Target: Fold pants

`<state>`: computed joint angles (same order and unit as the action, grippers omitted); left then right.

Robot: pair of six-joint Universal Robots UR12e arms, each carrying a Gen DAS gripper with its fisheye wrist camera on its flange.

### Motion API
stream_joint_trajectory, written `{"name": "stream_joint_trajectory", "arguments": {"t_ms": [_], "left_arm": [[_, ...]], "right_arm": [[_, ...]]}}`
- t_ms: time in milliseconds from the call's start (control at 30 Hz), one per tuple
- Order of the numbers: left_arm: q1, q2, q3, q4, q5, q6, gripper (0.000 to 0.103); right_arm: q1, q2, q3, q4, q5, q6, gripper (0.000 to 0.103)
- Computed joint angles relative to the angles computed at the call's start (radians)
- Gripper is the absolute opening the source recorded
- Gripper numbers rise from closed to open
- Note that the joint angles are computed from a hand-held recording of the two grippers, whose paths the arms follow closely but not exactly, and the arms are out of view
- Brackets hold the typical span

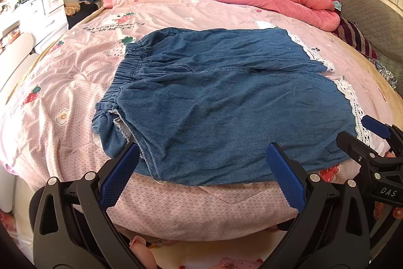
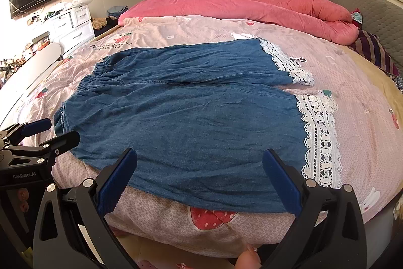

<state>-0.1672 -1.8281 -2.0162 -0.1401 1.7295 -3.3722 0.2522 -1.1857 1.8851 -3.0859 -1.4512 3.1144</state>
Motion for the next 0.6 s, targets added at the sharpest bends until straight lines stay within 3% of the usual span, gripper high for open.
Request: {"name": "stream_joint_trajectory", "arguments": {"t_ms": [600], "left_arm": [[0.0,-0.003,0.0,0.006,-0.001,-0.001,0.095]], "right_arm": [[0.004,0.007,-0.008,0.007,0.005,-0.001,0.099]]}}
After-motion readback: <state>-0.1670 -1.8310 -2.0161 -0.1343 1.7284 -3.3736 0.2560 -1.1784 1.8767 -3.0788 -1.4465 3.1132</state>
